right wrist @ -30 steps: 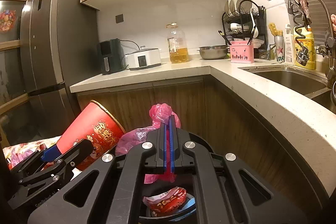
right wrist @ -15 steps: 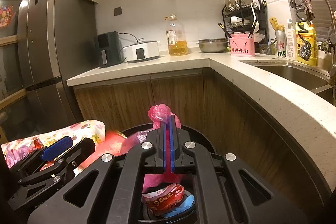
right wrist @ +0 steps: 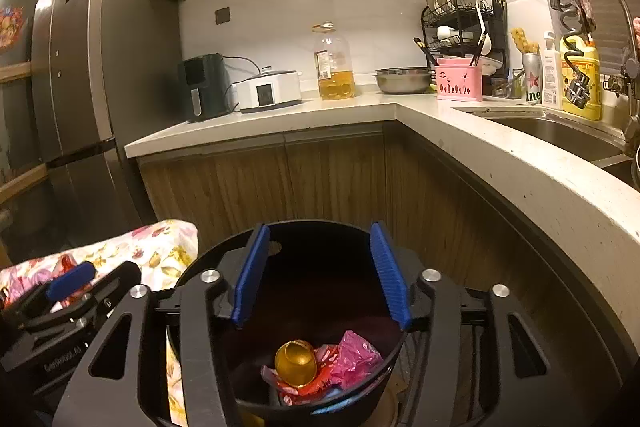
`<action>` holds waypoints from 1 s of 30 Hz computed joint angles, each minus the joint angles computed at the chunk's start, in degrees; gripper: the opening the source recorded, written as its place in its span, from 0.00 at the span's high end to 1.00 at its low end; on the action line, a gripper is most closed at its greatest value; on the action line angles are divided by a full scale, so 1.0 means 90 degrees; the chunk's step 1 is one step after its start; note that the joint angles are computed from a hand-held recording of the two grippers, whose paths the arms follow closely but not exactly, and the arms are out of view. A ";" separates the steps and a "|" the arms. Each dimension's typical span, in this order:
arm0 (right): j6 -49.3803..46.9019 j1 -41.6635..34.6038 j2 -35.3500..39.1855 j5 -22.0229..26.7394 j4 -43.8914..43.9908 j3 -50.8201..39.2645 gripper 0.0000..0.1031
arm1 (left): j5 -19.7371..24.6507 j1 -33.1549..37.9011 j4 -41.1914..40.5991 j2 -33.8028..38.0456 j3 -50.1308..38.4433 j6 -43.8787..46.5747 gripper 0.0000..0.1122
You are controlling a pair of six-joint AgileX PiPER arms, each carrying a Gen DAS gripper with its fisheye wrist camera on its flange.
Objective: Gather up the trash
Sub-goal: 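Open the left tool to drop the cup while the right tool releases the pink bag, then move both open tools back over the table toward the blue gloves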
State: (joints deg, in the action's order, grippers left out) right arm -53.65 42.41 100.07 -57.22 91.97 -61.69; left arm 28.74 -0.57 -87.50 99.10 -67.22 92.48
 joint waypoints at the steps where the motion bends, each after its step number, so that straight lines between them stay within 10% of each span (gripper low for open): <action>1: 0.0042 0.0084 -0.0014 -0.0041 0.0009 0.0028 0.37 | -0.0077 0.0038 0.0012 -0.0078 0.0085 0.0015 0.26; 12: -0.0020 0.0965 -0.0027 -0.0653 0.0258 -0.0116 0.18 | -0.0208 0.0743 -0.0288 -0.1100 0.1106 0.0576 0.25; 30: -0.0376 0.2216 0.0888 -0.1213 0.0644 -0.1329 0.16 | 0.0592 0.3205 -0.0555 -0.1892 0.2262 0.1583 0.23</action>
State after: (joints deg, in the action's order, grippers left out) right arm -57.03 62.35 108.06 -68.13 97.76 -73.65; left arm 34.06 28.27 -92.49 82.07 -46.86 106.73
